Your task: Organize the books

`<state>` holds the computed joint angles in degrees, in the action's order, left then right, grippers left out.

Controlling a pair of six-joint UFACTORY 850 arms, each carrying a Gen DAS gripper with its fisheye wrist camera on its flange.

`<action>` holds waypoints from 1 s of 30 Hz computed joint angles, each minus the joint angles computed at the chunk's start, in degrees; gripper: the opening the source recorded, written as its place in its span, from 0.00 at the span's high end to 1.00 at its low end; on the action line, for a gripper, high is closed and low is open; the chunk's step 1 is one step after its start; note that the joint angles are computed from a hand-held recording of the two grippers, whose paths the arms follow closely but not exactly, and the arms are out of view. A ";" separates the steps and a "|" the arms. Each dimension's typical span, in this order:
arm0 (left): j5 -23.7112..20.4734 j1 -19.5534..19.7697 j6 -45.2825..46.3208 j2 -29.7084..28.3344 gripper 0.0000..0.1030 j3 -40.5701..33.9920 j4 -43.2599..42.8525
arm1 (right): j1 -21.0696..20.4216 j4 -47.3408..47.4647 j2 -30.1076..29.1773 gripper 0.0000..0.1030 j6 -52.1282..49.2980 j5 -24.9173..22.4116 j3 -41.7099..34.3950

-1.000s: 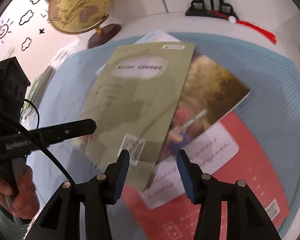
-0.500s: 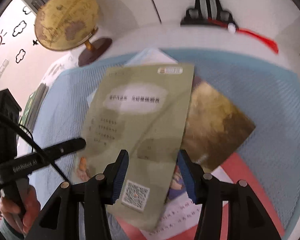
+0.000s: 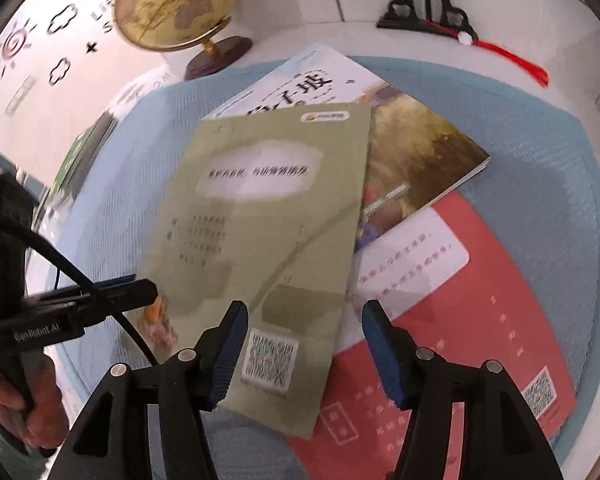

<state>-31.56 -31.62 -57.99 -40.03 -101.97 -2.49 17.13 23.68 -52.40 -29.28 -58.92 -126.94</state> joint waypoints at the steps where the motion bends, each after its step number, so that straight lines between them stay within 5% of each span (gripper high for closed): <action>1: -0.29 -0.18 -0.30 -0.22 0.65 -0.42 0.55 | 0.18 0.33 0.59 0.42 -0.30 0.71 1.16; 5: -1.54 -0.32 -0.31 -0.15 0.65 -0.78 1.42 | 0.07 2.03 -1.24 0.38 2.04 -2.52 -2.08; 13: 11.60 0.45 7.04 6.02 0.65 10.92 -10.40 | -7.19 32.96 -7.68 0.38 3.61 -19.34 -10.59; 17: 10.29 -0.22 2.40 5.60 0.65 9.94 -4.52 | -5.75 29.96 -13.32 0.39 9.82 -22.35 -18.18; 21: 3.92 -1.67 -5.63 3.99 0.65 5.91 6.77 | -4.05 28.06 -9.46 0.40 6.09 -18.75 -13.26; 30: 1.49 -3.27 -18.36 6.49 0.65 7.68 20.54 | 0.22 21.61 -4.52 0.41 -0.44 -13.48 -11.15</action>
